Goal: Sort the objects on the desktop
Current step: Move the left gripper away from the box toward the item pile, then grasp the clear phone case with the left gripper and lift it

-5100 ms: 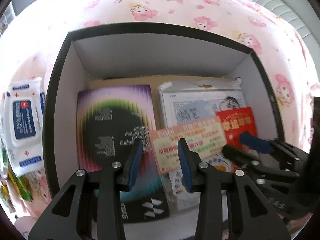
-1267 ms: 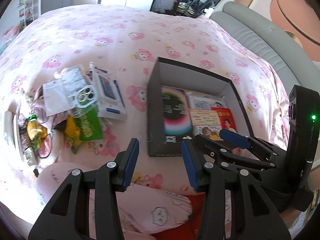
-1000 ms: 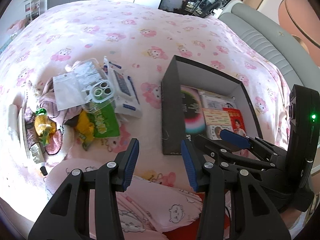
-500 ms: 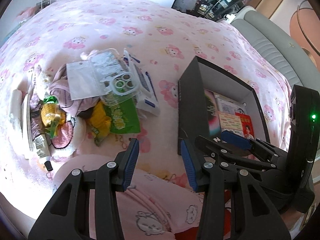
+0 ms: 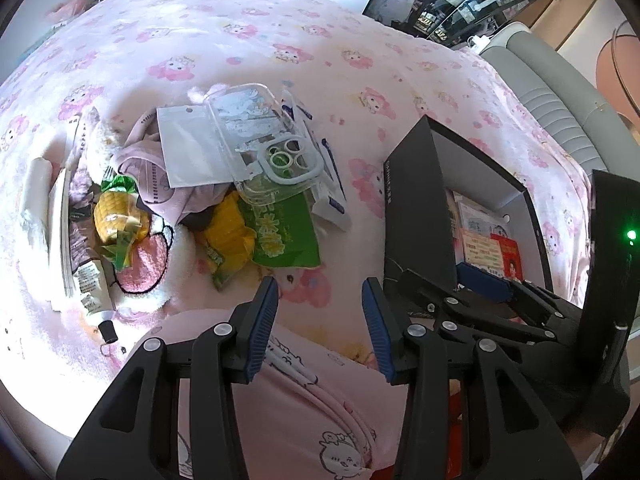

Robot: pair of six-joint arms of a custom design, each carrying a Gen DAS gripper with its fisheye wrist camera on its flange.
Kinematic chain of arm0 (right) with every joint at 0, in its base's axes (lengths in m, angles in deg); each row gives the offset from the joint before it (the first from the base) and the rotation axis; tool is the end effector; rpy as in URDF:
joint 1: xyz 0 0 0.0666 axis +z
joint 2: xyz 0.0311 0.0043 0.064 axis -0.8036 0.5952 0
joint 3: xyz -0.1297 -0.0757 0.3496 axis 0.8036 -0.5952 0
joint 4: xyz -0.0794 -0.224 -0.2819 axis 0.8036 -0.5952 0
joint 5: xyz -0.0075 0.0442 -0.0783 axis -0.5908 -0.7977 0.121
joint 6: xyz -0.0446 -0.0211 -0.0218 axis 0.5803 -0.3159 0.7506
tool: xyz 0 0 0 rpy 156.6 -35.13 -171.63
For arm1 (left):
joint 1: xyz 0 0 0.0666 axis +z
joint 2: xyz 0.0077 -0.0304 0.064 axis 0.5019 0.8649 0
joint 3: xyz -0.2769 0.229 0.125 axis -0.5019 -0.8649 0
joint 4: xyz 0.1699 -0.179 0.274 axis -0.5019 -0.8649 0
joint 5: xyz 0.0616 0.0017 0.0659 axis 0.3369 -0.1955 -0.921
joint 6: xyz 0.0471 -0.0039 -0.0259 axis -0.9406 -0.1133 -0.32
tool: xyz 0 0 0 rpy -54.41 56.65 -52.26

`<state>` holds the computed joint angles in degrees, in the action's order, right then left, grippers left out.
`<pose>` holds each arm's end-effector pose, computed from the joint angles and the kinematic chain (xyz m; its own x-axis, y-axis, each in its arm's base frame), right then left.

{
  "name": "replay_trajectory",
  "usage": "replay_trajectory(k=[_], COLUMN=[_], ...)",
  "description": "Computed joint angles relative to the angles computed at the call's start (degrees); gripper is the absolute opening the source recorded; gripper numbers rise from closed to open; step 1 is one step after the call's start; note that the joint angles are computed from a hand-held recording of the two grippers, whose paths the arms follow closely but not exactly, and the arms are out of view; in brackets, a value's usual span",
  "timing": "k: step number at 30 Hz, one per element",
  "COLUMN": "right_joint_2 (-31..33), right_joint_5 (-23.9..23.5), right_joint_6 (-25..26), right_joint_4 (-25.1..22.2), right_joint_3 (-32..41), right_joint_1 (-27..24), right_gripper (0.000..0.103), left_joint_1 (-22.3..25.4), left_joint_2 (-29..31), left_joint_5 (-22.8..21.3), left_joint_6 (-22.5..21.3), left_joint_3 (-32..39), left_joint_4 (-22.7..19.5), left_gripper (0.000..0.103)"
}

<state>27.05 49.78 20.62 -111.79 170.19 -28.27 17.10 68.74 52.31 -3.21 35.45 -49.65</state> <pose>0.4131 0.1879 0.4945 -0.8960 0.1142 -0.4291 0.0882 0.9929 0.0800 0.3988 -0.1038 0.5118 -0.8987 0.0147 -0.4383 0.1880 0.9159 -0.3547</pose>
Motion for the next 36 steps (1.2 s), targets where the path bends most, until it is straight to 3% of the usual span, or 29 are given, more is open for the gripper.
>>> replay_trajectory(k=[7, 10, 17, 20, 23, 28, 32, 36], right_joint_2=[-0.53, 1.13, 7.43, 10.65, 13.12, 15.81, 15.55, 14.31], right_joint_5=[0.72, -0.2, -4.39, -5.65, -6.9, -9.85, -13.21, -13.55], right_joint_6=[-0.46, 1.82, 3.86, 4.58, 6.63, 7.19, 7.67, 9.1], right_joint_4=[1.93, 3.84, 7.38, 6.99, 7.95, 8.62, 8.95, 6.58], right_joint_3=[1.31, 3.2, 8.75, 11.52, 13.14, 13.88, 13.04, 12.58], right_joint_1=[0.46, 0.4, -1.32, -2.02, -2.44, -3.14, -3.66, -2.57], right_gripper=[0.062, 0.062, 0.061, 0.055, 0.039, 0.03, 0.025, 0.017], left_joint_1=[2.36, 3.83, 7.33, 8.25, 8.47, 8.43, 9.03, 8.24], left_joint_2=[0.11, 1.27, 5.41, 8.25, 10.78, 13.62, 15.24, 13.27], left_joint_5=[5.02, 5.48, 8.05, 9.28, 9.71, 9.72, 14.72, 13.04], left_joint_6=[0.24, 0.98, 7.25, 10.94, 12.93, 13.45, 12.39, 10.17], left_joint_3=[0.72, 1.66, 2.3, 2.72, 3.41, 5.31, 6.09, 5.13], left_joint_4=[2.33, 2.94, 7.75, 8.81, 9.07, 6.98, 4.64, 2.6], left_gripper=[0.044, 0.044, 0.044, 0.044, 0.042, 0.038, 0.034, 0.033])
